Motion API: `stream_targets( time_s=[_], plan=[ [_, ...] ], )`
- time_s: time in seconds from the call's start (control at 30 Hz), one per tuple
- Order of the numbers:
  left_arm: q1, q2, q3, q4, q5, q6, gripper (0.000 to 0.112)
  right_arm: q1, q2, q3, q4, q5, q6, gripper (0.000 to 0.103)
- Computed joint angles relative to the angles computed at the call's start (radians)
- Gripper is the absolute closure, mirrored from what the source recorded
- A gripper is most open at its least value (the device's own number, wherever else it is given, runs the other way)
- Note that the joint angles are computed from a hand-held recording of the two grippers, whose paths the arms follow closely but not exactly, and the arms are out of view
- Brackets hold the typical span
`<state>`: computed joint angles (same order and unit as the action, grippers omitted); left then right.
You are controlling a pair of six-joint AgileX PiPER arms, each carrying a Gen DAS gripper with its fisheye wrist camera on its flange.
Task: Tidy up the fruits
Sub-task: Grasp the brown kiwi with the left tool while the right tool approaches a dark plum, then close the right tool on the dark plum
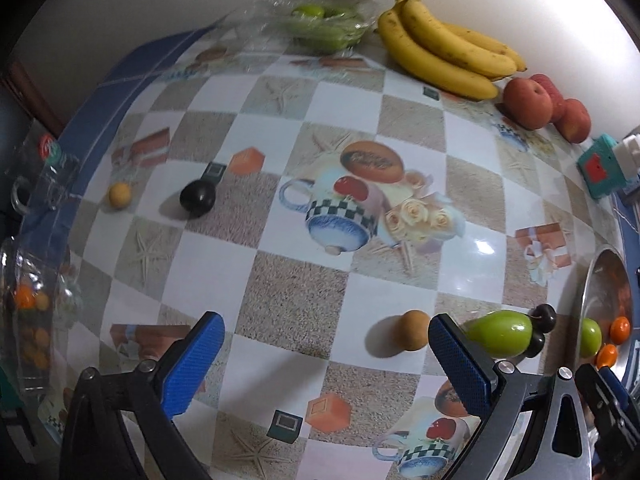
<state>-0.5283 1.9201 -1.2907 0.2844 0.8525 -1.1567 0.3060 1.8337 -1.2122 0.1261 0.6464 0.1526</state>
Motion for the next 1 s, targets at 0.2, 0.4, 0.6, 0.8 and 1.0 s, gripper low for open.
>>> stream_targets(
  time_s=[0.2, 0.4, 0.6, 0.8, 1.0],
  plan=[
    [0.025, 0.006, 0.017, -0.064, -0.048, 0.028, 0.009, 0.048, 0.027, -0.031, 0.019, -0.012, 0.001, 0.022],
    [0.034, 0.031, 0.003, -0.114, -0.076, 0.089, 0.02, 0.059, 0.031, -0.048, -0.003, -0.035, 0.056, 0.022],
    [0.05, 0.051, -0.007, -0.223, -0.132, 0.196, 0.038, 0.071, 0.05, -0.08, -0.026, -0.033, 0.092, 0.028],
    [0.06, 0.075, -0.023, -0.294, -0.163, 0.269, 0.063, 0.077, 0.077, -0.114, -0.008, -0.035, 0.072, 0.048],
    [0.059, 0.098, -0.039, -0.324, -0.187, 0.302, 0.086, 0.076, 0.123, -0.156, -0.007, -0.02, 0.069, 0.064]
  ],
)
